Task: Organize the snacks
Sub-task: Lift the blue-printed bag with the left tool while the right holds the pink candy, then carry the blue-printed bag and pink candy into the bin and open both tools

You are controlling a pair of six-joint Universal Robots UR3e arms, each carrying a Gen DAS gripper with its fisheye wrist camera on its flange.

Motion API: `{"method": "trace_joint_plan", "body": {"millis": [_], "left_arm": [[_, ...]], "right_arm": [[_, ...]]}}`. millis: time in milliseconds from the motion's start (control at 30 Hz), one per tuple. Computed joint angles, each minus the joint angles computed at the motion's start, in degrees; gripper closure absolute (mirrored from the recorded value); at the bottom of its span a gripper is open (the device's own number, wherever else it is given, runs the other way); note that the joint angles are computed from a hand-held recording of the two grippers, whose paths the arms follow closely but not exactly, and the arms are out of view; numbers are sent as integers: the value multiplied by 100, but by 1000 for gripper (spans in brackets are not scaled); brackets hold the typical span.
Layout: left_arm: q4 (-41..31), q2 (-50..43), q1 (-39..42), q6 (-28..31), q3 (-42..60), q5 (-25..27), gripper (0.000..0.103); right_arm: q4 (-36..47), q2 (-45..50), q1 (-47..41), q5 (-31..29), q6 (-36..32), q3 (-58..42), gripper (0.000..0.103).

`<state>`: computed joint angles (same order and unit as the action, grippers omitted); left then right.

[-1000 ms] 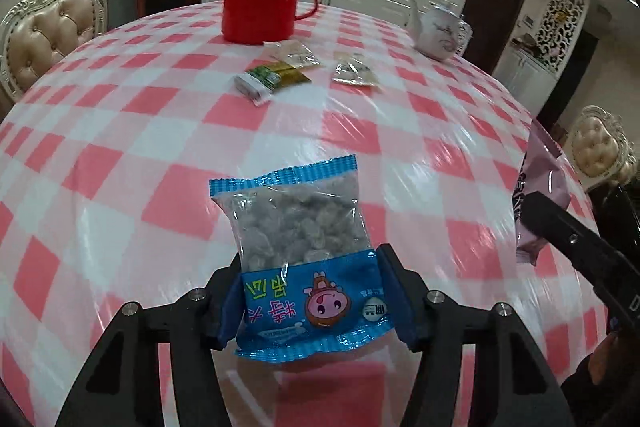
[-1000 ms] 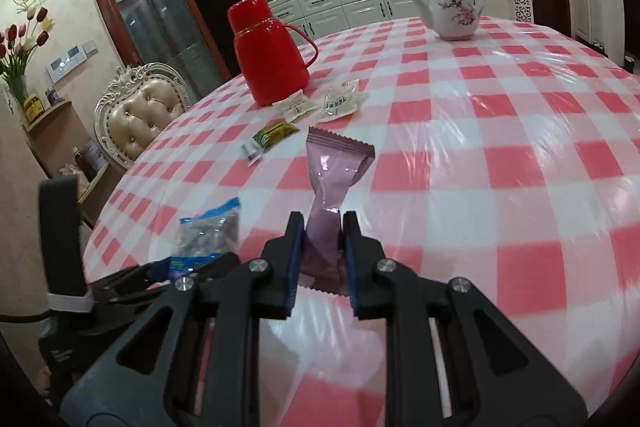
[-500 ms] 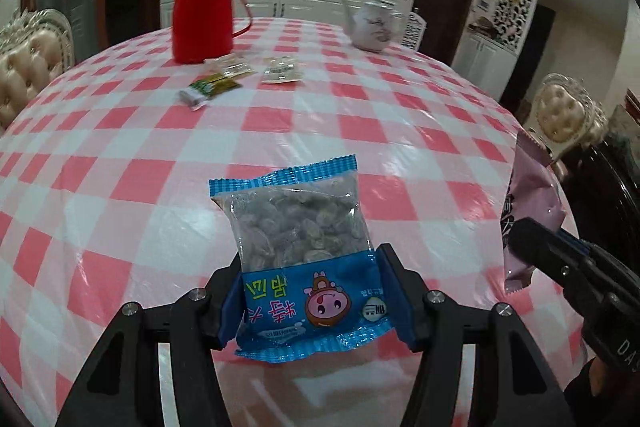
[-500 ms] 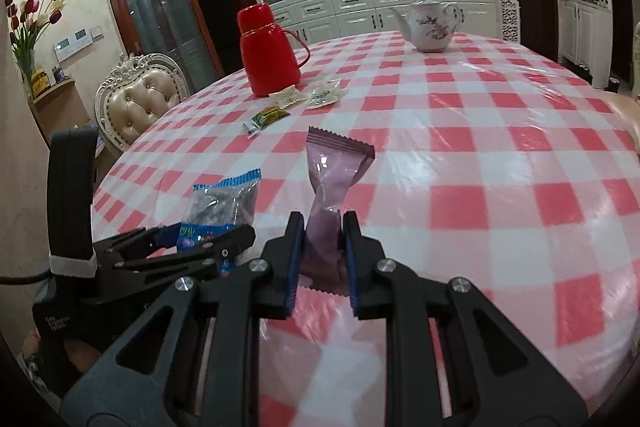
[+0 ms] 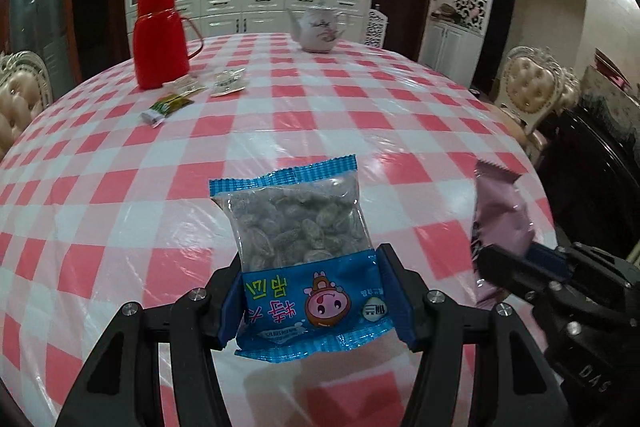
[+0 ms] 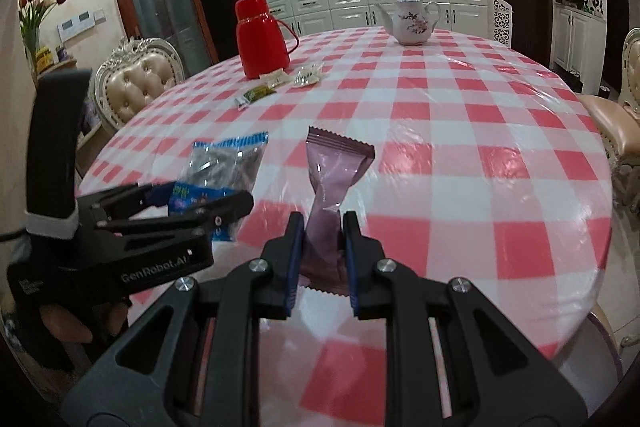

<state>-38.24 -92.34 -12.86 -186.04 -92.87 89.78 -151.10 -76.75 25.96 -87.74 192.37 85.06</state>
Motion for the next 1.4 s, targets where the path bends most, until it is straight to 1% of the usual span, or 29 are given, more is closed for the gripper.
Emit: {"method": "trace_joint_plan", "body": {"millis": [167,400,600,733,800,867,933,967,1067,1200,1333,1400], "left_arm": [[95,76,-220,95,-129,-42,43],[168,13,-572,207,-124,-70,43],[200,-227,-1227,458,144,21,43],[61,-448,-1580,599,466,46,43],[-8,-567,-1738,684,636,87,43],[-97,-705,-1860,721,828,79,43],[-160,-814,-1949,718,970,-36,43],[-182,-838,-1993,762,999,-163,43],[-234,-981,-2198,933,1127,-308,43],[-411,-1197,-2426,1113,1343,-618,42],[-647,-1421,-2599,1290,1566,-895,42],[-774,-1545,-2669,1405,1688,-1076,42]], "right_arm": [[-5,-422,-6,-71,-141,549,80],[-1,-1361,-319,-95,-212,1659,80],[275,-2153,-659,-46,-441,2248,80],[451,-2569,-1041,102,-641,2473,80],[659,-2755,-1243,210,-797,2509,80],[965,-2917,-1330,98,-1050,2474,80],[1345,-3129,-1470,-25,-1320,2447,80],[1475,-3216,-1553,-44,-1387,2450,80],[2128,-3526,-1967,-78,-1617,2400,80],[3007,-3702,-2286,-630,-1737,2324,80],[3620,-3930,-2597,-809,-1934,2571,80],[3790,-4060,-2782,-874,-1980,2794,80]]}}
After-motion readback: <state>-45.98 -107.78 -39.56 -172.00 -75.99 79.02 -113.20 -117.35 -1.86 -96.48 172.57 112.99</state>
